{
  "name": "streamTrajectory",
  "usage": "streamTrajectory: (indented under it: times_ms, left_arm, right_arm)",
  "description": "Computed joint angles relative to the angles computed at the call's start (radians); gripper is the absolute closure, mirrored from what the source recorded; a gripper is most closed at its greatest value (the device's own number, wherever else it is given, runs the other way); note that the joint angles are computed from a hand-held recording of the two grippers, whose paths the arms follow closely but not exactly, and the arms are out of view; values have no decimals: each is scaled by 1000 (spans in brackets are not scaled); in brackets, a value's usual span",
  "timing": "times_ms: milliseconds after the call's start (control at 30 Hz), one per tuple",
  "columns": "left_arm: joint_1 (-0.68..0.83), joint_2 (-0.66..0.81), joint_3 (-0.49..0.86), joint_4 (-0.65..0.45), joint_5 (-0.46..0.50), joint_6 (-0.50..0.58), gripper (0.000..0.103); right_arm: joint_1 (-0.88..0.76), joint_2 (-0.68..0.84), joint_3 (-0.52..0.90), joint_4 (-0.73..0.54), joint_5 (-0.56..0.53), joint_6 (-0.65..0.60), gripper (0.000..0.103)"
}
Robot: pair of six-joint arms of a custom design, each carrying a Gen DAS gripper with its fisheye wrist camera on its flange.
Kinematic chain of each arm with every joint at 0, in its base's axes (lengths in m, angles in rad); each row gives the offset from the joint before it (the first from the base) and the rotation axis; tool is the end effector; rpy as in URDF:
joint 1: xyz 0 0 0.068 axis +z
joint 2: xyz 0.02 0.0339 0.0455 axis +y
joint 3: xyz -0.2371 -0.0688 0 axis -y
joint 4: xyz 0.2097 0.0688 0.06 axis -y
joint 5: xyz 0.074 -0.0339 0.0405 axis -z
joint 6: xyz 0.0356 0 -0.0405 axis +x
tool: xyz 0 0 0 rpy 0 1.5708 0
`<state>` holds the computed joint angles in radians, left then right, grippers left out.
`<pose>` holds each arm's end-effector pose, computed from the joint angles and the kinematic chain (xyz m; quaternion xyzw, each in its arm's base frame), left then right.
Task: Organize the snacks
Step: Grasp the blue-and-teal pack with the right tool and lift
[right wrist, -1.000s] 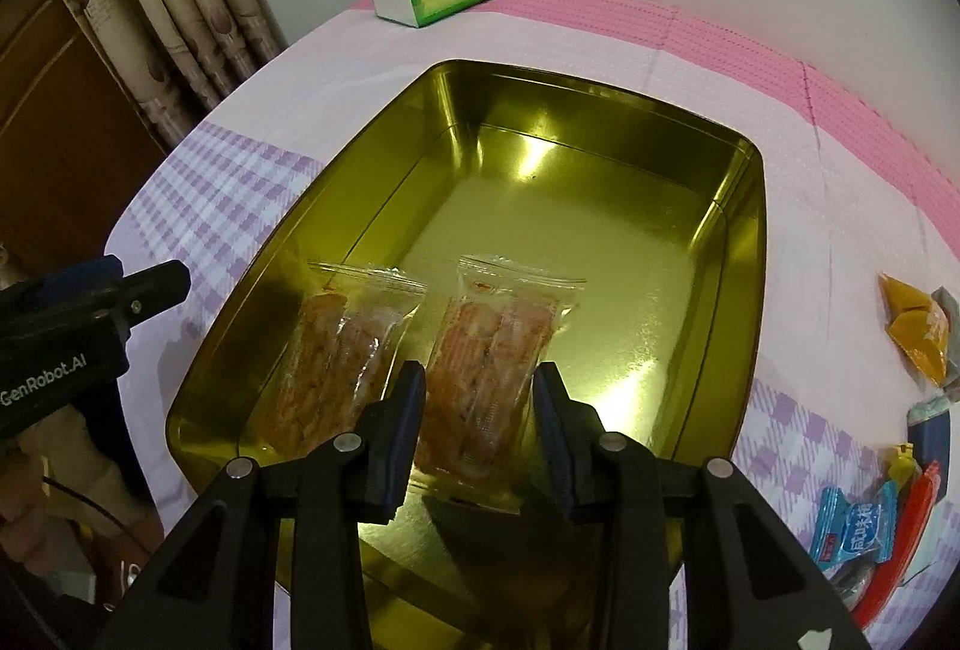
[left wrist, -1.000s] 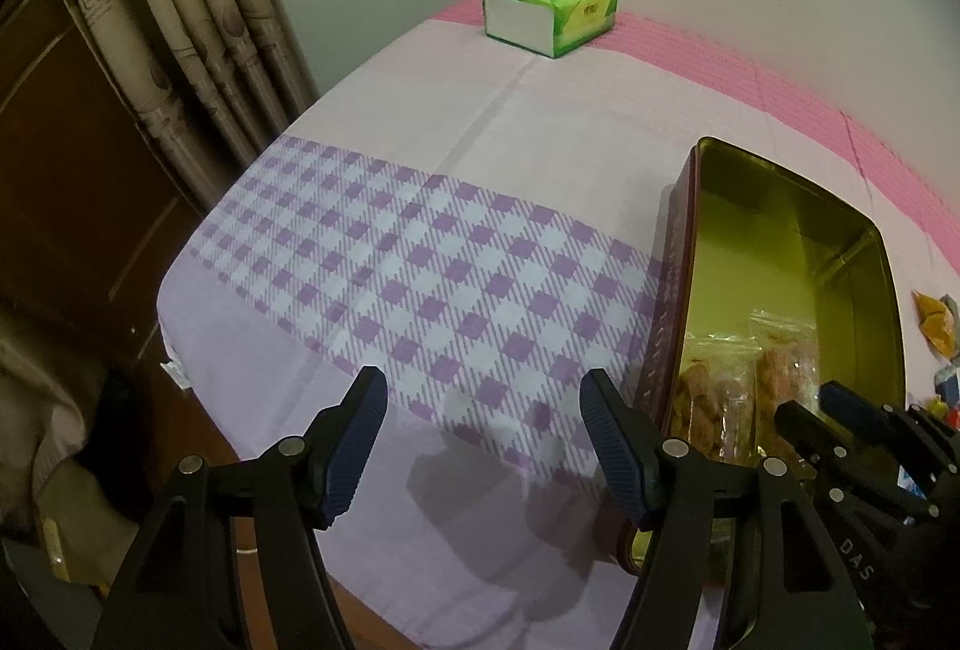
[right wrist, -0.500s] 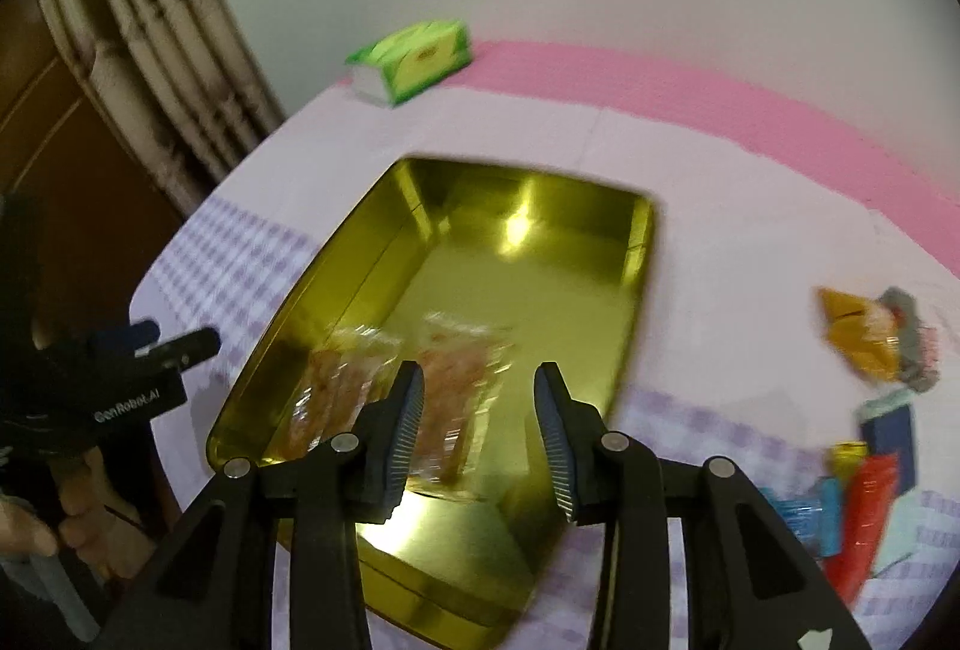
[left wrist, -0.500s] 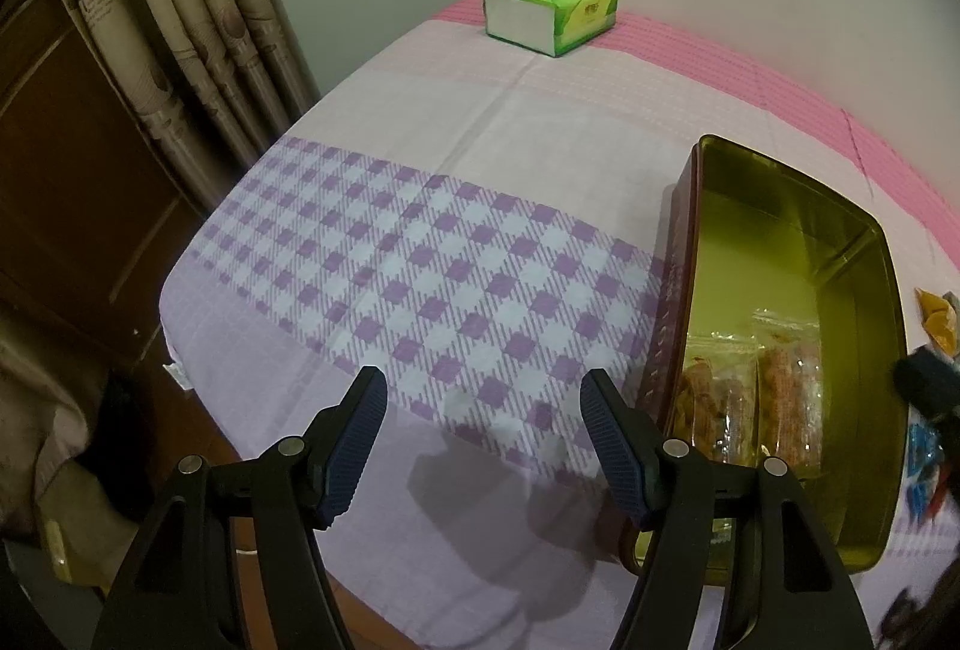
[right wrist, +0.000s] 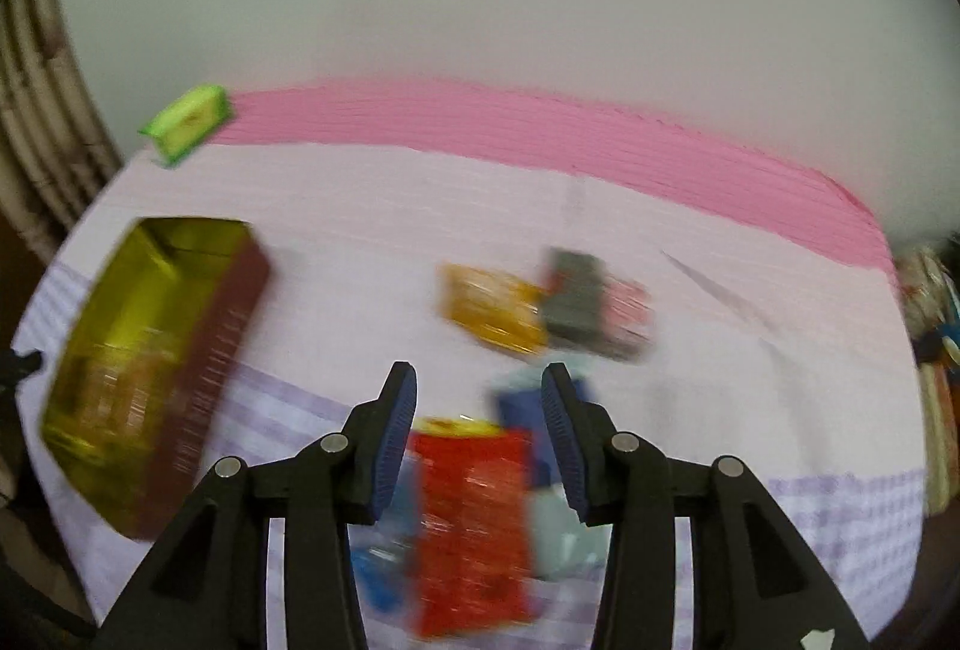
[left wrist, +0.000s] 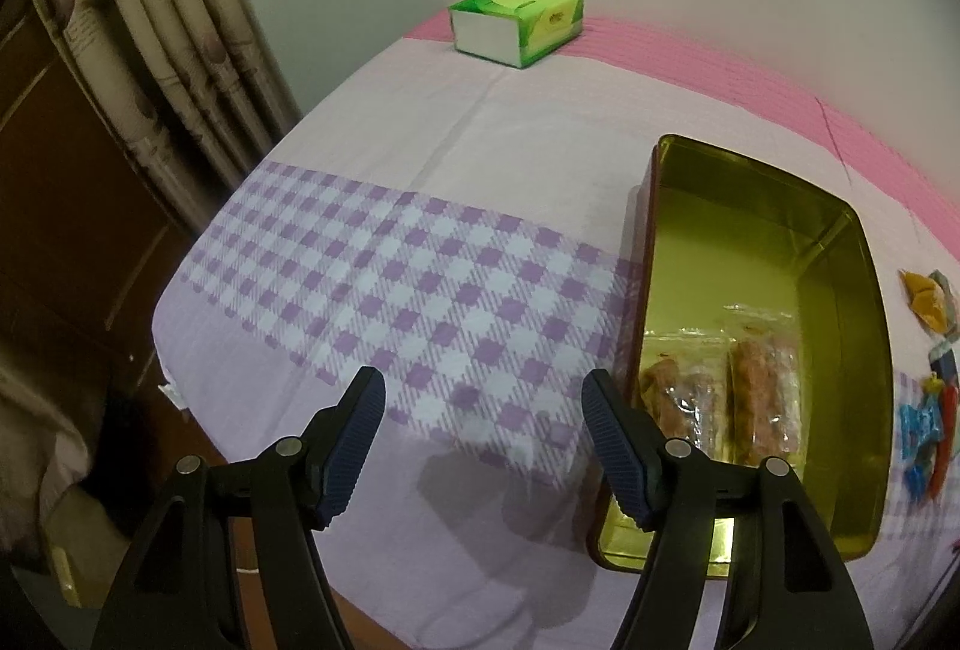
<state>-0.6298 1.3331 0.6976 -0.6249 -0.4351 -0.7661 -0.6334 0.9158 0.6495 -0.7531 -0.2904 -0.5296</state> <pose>0.1713 -0.1063 0.1665 -0.0990 0.9602 0.0664 0.2527 0.1272 -0.0807 0.2121 0.0101 0.9529 -0.0316 0.3016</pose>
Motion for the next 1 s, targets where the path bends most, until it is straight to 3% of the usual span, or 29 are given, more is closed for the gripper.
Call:
streamTrajectory:
  times_ms: [167,300,500,800,1000]
  left_arm:
    - [-15,5,3,8,6,11,34]
    - [-24,-8,1,18,12,11,34]
    - [-45,-7,11,15,-8,10,33]
    - [-151,37,73,-11,-50,8,30]
    - [-228,86,136,-61,-105,-29,30]
  right_arm:
    - [-225,108,-33,65,-27,-179,62]
    - [-314,182,-57,111,-51,-243,61]
    - [-341,249,-78,152,-96,-329,45]
    - [-318,337,-101,235,-136,-302,44]
    - [-269,311,-162,280,-117,-263,45]
